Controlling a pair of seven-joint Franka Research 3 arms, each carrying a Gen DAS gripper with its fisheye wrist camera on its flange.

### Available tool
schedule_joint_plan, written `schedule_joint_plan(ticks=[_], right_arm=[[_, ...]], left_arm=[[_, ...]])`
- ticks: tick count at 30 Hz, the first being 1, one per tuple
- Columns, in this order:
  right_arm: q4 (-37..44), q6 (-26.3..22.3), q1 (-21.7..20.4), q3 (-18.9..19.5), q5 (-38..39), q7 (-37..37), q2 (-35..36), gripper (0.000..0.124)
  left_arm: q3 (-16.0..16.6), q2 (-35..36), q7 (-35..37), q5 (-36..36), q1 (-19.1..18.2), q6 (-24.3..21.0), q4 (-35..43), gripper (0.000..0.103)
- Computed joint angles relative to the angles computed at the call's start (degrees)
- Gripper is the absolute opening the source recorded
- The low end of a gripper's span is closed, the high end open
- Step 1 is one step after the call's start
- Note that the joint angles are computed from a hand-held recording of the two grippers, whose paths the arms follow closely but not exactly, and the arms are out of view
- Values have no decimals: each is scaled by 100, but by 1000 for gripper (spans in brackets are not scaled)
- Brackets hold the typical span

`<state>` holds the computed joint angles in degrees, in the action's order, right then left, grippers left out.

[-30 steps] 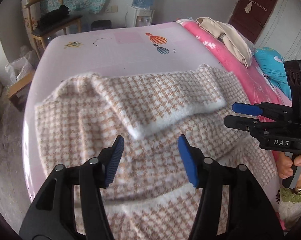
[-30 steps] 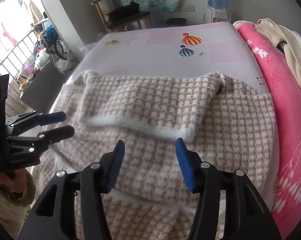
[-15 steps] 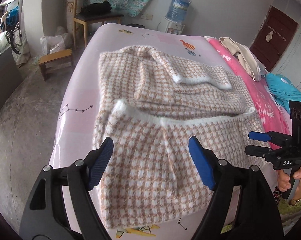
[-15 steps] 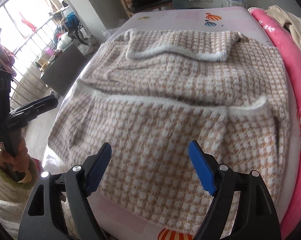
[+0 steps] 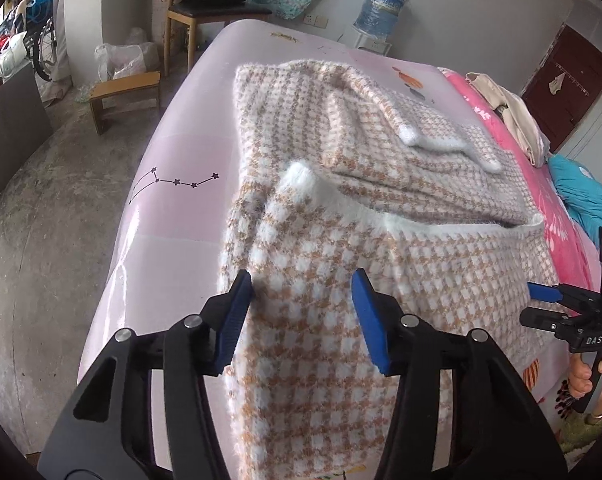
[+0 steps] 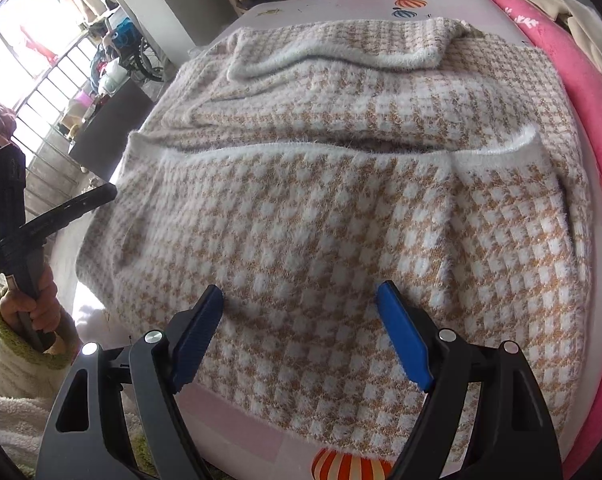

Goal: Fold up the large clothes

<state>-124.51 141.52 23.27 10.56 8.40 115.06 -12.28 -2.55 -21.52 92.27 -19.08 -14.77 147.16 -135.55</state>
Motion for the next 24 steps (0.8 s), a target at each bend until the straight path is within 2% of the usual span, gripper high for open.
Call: schedule_joint_plan(ticks=[6, 9, 11, 15, 19, 22, 24], right_arm=[[56, -36, -2, -4, -49, -15, 59, 78], [67, -45, 4, -8, -45, -28, 69, 78], [83, -46, 6, -8, -48, -37, 91, 78], [68, -1, 18, -19, -24, -76, 105, 78], [61, 18, 17, -29, 2, -114, 99, 78], [19, 100, 19, -40, 45, -165, 89, 78], [-26, 151, 19, -39, 61, -183, 64, 78]], left_arm=[[252, 370, 695, -809, -117, -245, 338, 48], [421, 360, 1540, -1761, -261, -190, 360, 48], [392, 408, 1869, -2021, -223, -229, 433, 48], [189, 772, 1593, -1957, 103, -402, 700, 48], [52, 910, 1751, -2177, 251, -474, 866, 48], [114, 779, 2522, -2860, 176, -716, 874, 47], [-7, 686, 2590, -2717, 220, -713, 834, 47]])
